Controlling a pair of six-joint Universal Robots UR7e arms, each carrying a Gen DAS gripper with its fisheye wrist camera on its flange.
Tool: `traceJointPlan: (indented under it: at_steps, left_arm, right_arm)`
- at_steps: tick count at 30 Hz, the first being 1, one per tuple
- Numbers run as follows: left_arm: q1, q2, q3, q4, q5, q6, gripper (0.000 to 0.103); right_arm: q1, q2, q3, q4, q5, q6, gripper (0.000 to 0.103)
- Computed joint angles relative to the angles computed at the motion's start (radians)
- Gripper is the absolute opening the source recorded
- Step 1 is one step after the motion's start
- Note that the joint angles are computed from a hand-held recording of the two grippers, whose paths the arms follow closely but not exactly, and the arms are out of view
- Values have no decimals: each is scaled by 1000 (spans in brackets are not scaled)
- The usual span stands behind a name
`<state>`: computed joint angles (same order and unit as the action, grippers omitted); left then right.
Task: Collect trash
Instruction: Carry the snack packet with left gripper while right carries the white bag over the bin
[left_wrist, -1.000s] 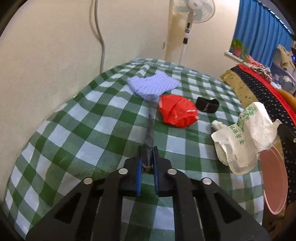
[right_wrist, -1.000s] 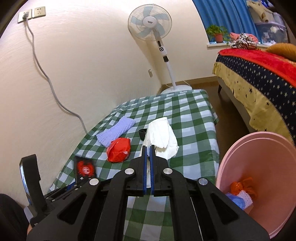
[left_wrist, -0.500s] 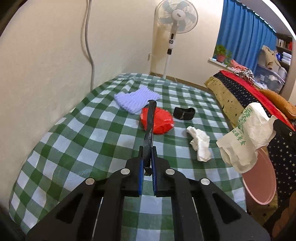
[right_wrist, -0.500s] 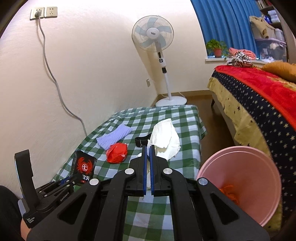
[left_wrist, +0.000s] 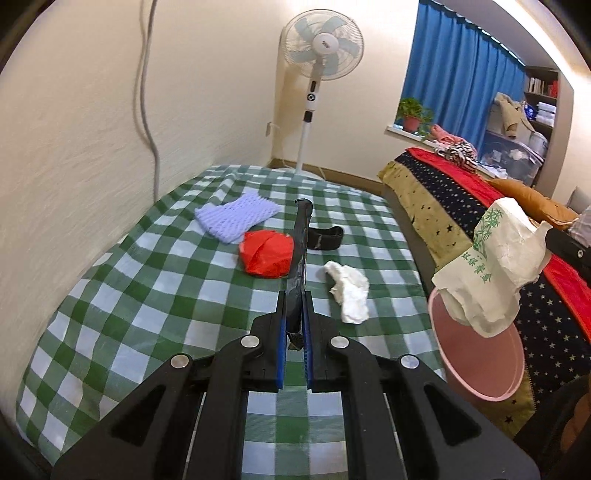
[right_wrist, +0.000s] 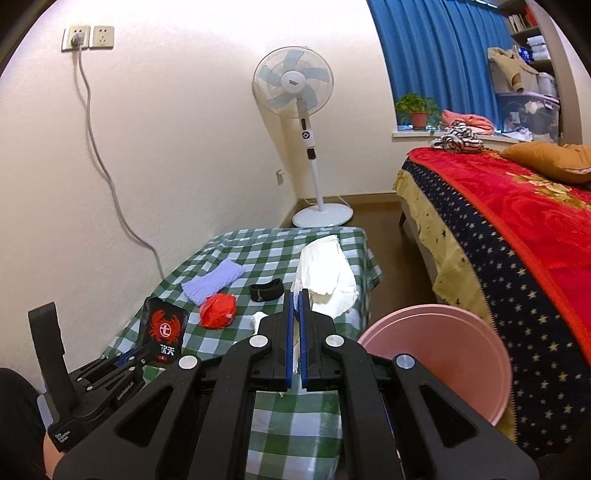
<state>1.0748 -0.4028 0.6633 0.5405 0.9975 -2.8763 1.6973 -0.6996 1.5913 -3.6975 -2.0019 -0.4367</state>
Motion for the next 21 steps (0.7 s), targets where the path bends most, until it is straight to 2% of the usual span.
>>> traceJointPlan:
  at_steps: [14,21]
  left_arm:
    - [-20,4,22,-5,66,26,7]
    - [-34,47,-21,24,97,47,7]
  right_arm:
    - [-35,-88,47,-56,-34,-48,3]
    - [-76,-107,65,-82,-48,-6,3]
